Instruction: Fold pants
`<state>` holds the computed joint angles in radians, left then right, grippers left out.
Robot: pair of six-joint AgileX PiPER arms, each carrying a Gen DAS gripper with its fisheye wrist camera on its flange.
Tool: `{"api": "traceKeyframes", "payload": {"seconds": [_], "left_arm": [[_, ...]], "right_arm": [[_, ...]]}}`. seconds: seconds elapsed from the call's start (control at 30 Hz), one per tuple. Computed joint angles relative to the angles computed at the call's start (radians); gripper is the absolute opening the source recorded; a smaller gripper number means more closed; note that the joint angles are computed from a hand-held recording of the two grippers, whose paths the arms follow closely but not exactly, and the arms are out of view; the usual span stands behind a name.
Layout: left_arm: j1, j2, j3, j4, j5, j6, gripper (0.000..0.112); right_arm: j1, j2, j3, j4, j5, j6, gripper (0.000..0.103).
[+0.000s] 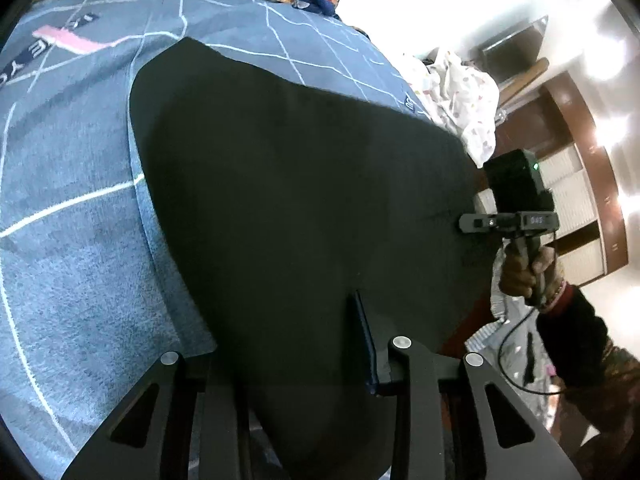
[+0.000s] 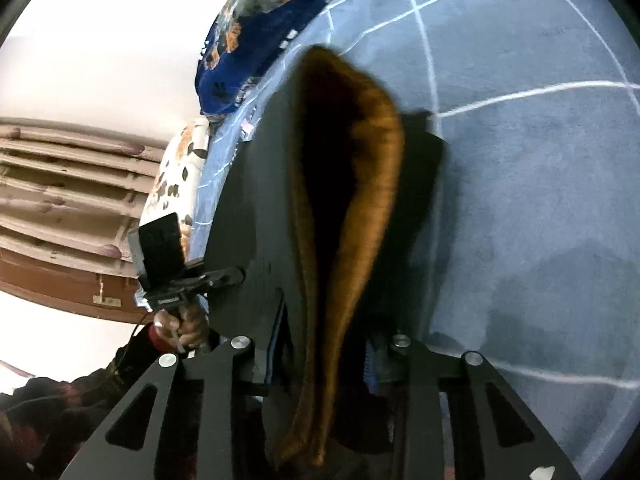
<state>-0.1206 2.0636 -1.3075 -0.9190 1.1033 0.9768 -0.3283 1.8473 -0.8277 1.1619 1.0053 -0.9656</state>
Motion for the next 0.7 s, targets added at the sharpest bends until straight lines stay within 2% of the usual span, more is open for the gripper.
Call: {"api": "traceKeyframes", "payload": {"seconds": [0.1, 0.27, 0.33, 0.4, 0.43, 0.53, 0.6, 0.7], "left_arm": [[-0.001, 0.012, -0.018, 0.005, 0.014, -0.017, 0.032], [0.007, 0.026, -0.031, 0.001, 0.036, -0.036, 0.033], [0.007, 0.021, -0.028, 0.007, 0.035, -0.038, 0.033], [0.005, 0.017, -0.030, 0.011, 0.039, -0.040, 0.033], [0.004, 0.018, -0.030, 0.009, 0.041, -0.038, 0.033], [0.007, 0.031, -0.041, 0.000, 0.052, -0.039, 0.033], [0.013, 0.030, -0.040, 0.001, 0.055, -0.034, 0.033], [0.009, 0.018, -0.028, -0.001, 0.044, -0.026, 0.033]], "right_arm": [[-0.022, 0.017, -0.021, -0.072, -0.002, 0.043, 0.046], [-0.093, 0.071, -0.041, -0.050, 0.047, -0.008, 0.046], [-0.101, 0.097, -0.048, -0.038, 0.087, -0.025, 0.060], [-0.078, 0.127, -0.074, -0.047, 0.145, -0.027, 0.066], [-0.053, 0.122, -0.081, -0.055, 0.143, -0.026, 0.069], [-0.027, 0.149, -0.094, 0.027, 0.174, -0.064, 0.069], [-0.005, 0.155, -0.085, 0.072, 0.156, -0.099, 0.066], [0.021, 0.131, -0.063, 0.057, 0.077, -0.094, 0.045]]}}
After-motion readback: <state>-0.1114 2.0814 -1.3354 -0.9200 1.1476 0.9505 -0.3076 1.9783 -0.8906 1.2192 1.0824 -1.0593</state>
